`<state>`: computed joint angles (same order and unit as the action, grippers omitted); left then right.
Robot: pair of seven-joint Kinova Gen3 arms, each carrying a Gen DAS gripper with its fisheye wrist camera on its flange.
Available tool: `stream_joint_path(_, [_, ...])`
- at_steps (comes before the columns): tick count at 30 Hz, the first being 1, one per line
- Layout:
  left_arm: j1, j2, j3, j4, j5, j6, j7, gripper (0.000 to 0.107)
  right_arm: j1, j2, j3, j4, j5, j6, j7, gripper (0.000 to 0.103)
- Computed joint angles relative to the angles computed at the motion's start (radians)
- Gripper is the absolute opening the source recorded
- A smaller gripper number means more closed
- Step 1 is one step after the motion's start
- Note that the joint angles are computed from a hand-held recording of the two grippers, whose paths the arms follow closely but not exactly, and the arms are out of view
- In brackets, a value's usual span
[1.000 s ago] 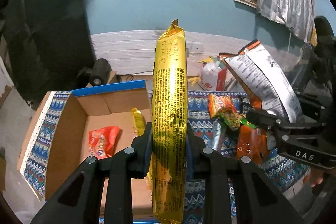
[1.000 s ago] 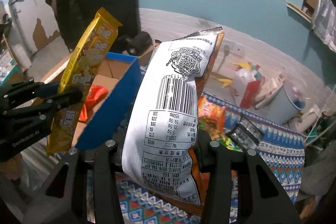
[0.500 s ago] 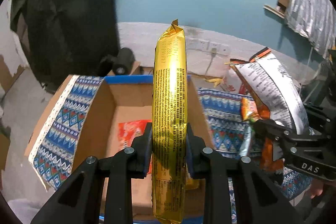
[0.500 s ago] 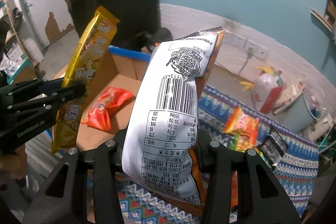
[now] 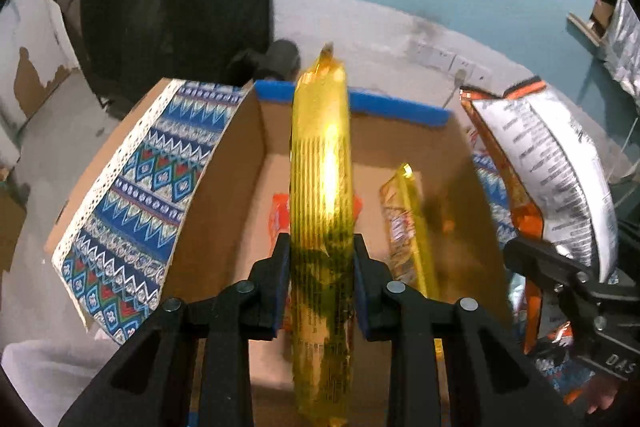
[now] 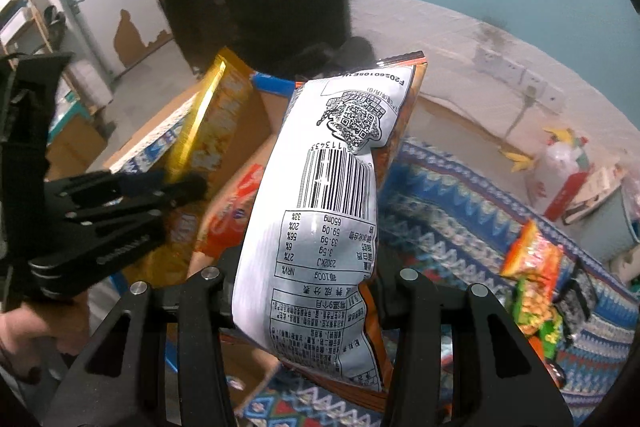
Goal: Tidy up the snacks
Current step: 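Carry the yellow bar and white chip bag into the box and release them, then move both tools back toward the remaining snack pile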
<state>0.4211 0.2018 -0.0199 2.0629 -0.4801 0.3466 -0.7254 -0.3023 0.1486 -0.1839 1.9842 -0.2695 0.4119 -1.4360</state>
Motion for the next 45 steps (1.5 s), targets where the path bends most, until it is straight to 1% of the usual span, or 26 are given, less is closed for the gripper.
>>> stream_joint_path(2, [0.018, 0.0, -0.011, -0.002, -0.025, 0.016, 0.022, 0.03, 0.009, 0.019, -0.013, -0.013, -0.027, 0.0, 0.022, 0.044])
stream_joint_path(5, [0.032, -0.01, -0.017, 0.005, -0.067, 0.028, 0.053, 0.041, 0.023, 0.042, -0.03, -0.032, -0.065, 0.006, 0.055, 0.044])
stream_joint_path(7, [0.038, -0.015, -0.02, 0.011, -0.1, 0.035, 0.087, 0.042, 0.017, 0.056, -0.03, -0.047, -0.065, 0.012, 0.054, 0.044])
stream_joint_path(9, [0.016, -0.021, -0.003, 0.014, -0.093, 0.043, 0.081, 0.042, 0.011, 0.068, -0.03, -0.056, -0.063, 0.015, 0.048, 0.044])
stream_joint_path(14, [-0.019, -0.037, 0.015, 0.026, -0.085, 0.041, 0.08, 0.042, 0.035, 0.117, -0.055, -0.085, -0.102, 0.036, 0.088, 0.044])
stream_joint_path(16, [-0.033, -0.04, 0.024, 0.03, -0.074, 0.035, 0.067, 0.044, 0.049, 0.132, -0.068, -0.091, -0.128, 0.045, 0.102, 0.046])
stream_joint_path(18, [-0.03, -0.041, 0.027, 0.03, -0.08, 0.036, 0.07, 0.048, 0.062, 0.139, -0.074, -0.097, -0.153, 0.059, 0.109, 0.047])
stream_joint_path(19, [-0.027, -0.042, 0.027, 0.03, -0.085, 0.036, 0.075, 0.049, 0.062, 0.139, -0.071, -0.098, -0.158, 0.064, 0.107, 0.049])
stream_joint_path(21, [-0.027, -0.043, 0.035, 0.028, -0.083, 0.032, 0.068, 0.049, 0.046, 0.127, -0.051, -0.09, -0.141, 0.063, 0.081, 0.055])
stream_joint_path(25, [-0.015, -0.04, 0.045, 0.018, -0.086, 0.031, 0.057, 0.049, 0.049, 0.084, -0.031, -0.062, -0.128, 0.059, 0.06, 0.06])
stream_joint_path(27, [-0.012, -0.037, 0.055, 0.013, -0.076, 0.026, 0.04, 0.05, 0.057, 0.064, -0.02, -0.05, -0.124, 0.063, 0.055, 0.064])
stream_joint_path(29, [-0.004, -0.034, 0.06, 0.008, -0.066, 0.023, 0.03, 0.05, 0.062, 0.04, -0.006, -0.032, -0.117, 0.065, 0.042, 0.065])
stream_joint_path(31, [-0.008, -0.033, 0.075, 0.002, -0.032, 0.016, -0.008, 0.05, 0.071, 0.013, 0.013, -0.01, -0.111, 0.072, 0.025, 0.066])
stream_joint_path(35, [0.013, -0.026, 0.089, -0.012, 0.008, 0.011, -0.052, 0.05, 0.081, -0.021, 0.047, 0.025, -0.081, 0.085, -0.019, 0.067])
stream_joint_path(38, [0.03, -0.021, 0.102, -0.022, 0.041, 0.006, -0.09, 0.054, 0.095, -0.047, 0.065, 0.055, -0.068, 0.088, -0.043, 0.067])
stream_joint_path(43, [0.096, -0.006, 0.095, -0.045, 0.026, 0.017, -0.09, 0.057, 0.116, -0.089, 0.097, 0.105, -0.022, 0.093, -0.096, 0.073])
stream_joint_path(45, [0.116, -0.001, 0.098, -0.053, 0.025, 0.012, -0.093, 0.063, 0.128, -0.1, 0.107, 0.119, -0.018, 0.099, -0.101, 0.073])
